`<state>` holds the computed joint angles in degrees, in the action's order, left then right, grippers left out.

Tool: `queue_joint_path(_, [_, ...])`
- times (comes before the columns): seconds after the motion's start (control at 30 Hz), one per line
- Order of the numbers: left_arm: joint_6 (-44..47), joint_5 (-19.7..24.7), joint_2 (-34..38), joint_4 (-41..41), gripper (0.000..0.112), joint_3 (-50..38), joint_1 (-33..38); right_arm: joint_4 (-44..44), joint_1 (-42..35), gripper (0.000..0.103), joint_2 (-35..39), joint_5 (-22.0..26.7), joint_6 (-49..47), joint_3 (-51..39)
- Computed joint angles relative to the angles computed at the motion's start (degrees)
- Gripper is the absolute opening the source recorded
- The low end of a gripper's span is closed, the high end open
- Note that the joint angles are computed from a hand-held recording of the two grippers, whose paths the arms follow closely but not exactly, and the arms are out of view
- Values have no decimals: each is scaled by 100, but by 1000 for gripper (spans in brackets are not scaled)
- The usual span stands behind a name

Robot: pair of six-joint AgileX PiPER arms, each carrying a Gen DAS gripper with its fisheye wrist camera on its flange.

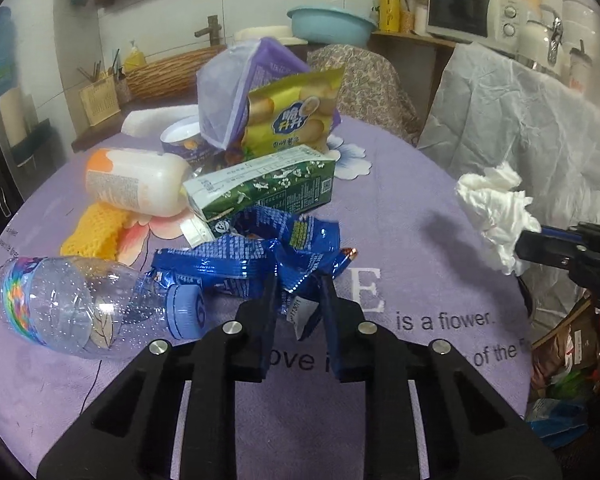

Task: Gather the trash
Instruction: 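Grasp the blue wrappers with the left gripper while the right gripper holds the tissue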

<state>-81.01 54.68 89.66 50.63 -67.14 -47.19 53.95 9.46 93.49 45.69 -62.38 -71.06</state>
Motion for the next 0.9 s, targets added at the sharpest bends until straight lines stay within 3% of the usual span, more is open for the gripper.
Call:
queue_joint_path(0.1, [-161,-84,-293,102,17,119,-279,230,-245,12,-58,63,-164,75])
queue_joint_path(0.17, [-164,143,-294,262,16,-15,-563,362,-465,12,-90,117,-270,116])
queue_joint_path(0.2, [-107,235,-258,334,14,-103,-678,361,-542,12,-86,140,-264,100])
queue_joint_path(0.23, [-77,252,-233,360,0,-165,-733,358,-637,12,-85,144,-258,106])
queue_joint_path(0.33, [86,70,-263,180,0,-332,-780,428,-917,12,-107,242,-312,153])
queue_joint_path(0.47, [-81,430,-175,524,0,-485,-1039,430,-1090,12,-154,257,-370,263])
queue_joint_path(0.63, [-472,642,-583,456,4,-96,-1080,378,-1098,12,-158,236,-408,334])
queue_joint_path(0.67, [-518,602,-651,359,17,-40,-1092,388,-1070,12,-156,233,-428,346])
queue_joint_path(0.7, [-633,600,-662,325,54,-9,-1127,404,-1037,12,-147,230,-442,353])
queue_joint_path(0.77, [-1242,750,-605,440,93,58,-1274,403,-968,12,-126,225,-405,323])
queue_joint_path(0.9, [-1632,155,-429,-290,90,37,-897,444,-897,12,-178,218,-410,393])
